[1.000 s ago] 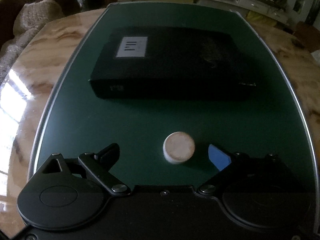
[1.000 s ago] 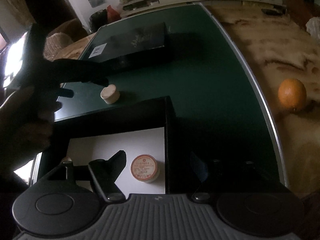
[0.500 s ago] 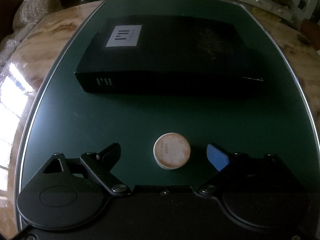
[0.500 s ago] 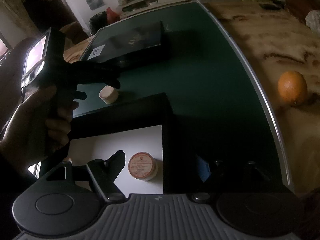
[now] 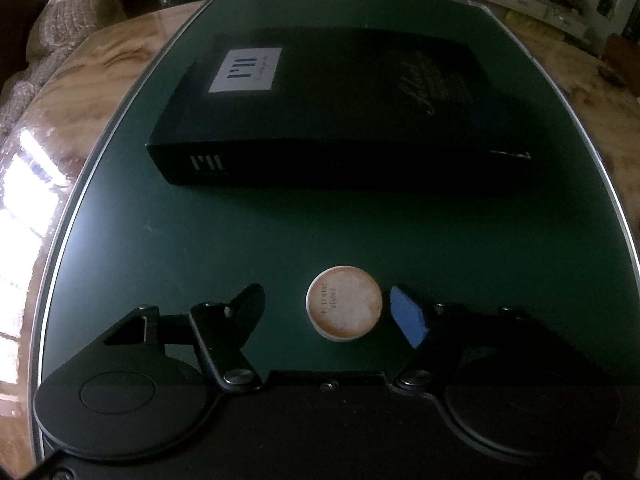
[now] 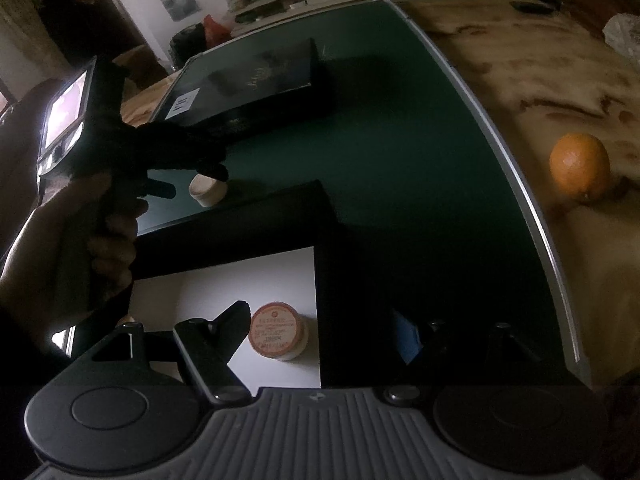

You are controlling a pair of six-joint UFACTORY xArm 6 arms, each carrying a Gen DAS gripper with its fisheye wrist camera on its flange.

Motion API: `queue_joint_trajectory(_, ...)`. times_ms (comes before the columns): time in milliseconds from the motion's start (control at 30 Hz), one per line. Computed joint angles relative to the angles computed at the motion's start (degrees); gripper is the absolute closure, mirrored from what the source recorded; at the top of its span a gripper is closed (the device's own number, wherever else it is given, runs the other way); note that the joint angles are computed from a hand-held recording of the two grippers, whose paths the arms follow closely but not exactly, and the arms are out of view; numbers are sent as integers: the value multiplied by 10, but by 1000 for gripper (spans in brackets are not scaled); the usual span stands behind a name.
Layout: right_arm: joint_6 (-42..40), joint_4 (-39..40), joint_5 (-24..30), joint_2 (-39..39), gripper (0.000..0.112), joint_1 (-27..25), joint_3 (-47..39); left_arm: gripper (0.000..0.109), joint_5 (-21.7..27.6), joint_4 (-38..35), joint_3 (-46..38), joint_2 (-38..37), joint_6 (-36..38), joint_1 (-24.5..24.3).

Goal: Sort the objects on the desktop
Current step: 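Reach the left gripper to the last white cap and grasp it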

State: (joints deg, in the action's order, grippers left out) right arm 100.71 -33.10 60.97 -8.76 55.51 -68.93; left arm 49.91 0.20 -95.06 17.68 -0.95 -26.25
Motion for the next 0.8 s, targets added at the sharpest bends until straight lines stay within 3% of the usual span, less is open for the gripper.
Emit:
queue_joint_trajectory(667,20,3,-11,-6,36,-3,11,67,37,-11,-23,18,12,0)
queue_joint_trajectory(800,22,4,-14,-6,36,-4,14,68,33,-7,-17,15,12,-2)
